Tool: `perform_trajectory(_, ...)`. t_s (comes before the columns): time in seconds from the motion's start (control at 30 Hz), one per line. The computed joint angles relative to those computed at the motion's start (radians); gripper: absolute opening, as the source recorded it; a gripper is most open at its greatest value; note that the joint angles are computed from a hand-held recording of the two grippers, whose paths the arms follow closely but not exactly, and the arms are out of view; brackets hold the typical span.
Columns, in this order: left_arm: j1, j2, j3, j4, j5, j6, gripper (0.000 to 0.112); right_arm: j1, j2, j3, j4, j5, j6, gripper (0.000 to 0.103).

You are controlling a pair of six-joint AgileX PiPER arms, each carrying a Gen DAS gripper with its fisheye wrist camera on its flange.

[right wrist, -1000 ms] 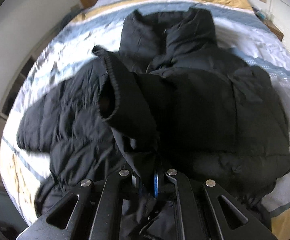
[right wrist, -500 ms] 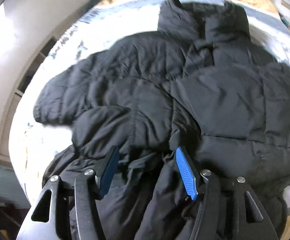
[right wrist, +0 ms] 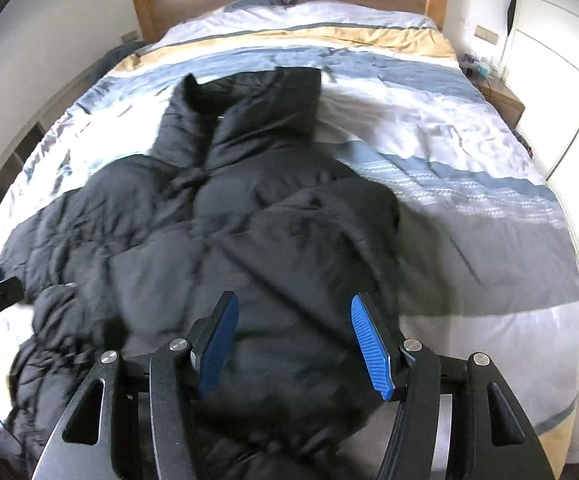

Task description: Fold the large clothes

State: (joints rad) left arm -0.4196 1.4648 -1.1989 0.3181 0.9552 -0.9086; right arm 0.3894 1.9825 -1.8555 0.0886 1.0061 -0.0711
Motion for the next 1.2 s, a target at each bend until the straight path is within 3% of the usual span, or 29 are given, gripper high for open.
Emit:
perform_trajectory(0.1,0.004,0.165,-0.074,-0.028,-0.094,0.016,0.103,-0.021,0.051,-0.007,0.049,-0.010,-0.059,0.058)
perform_trajectory(0.2,0.005,0.303,-0.122,-0.022,-0.109,0.027,0.103,-0.038,0.084,0.025,0.087,-0.028,-0.099,0.058)
perform_trajectory(0.3,0.049,0.329,-0.066,-0.039,-0.137,0.059,0.103,-0.087,0.101,0.049,0.100,-0.036,-0.115,0.058)
perform_trajectory(0.43,0.103,0.253,0.003,-0.015,-0.113,0.062,0.103,-0.138,0.076,0.080,0.076,-0.027,-0.133,0.058)
perform_trajectory(0.6,0.046,0.151,0.022,0.024,-0.087,0.043,0.103,-0.129,0.005,0.112,0.106,-0.030,-0.144,0.058)
perform_trajectory(0.77,-0.026,0.149,0.059,-0.032,-0.130,0.065,0.103,-0.055,-0.042,0.165,0.140,-0.026,-0.121,0.058)
perform_trajectory(0.9,-0.035,0.147,0.095,-0.063,-0.115,0.100,0.103,-0.005,-0.027,0.182,0.051,0.018,-0.039,0.058)
perform_trajectory(1.0,0.023,0.037,0.164,-0.126,-0.110,0.178,0.102,0.007,-0.050,0.186,-0.031,0.059,0.045,0.058)
perform_trajectory(1.2,0.264,-0.270,0.268,-0.237,0.008,0.377,0.103,0.038,-0.159,0.146,-0.103,0.179,0.189,0.058)
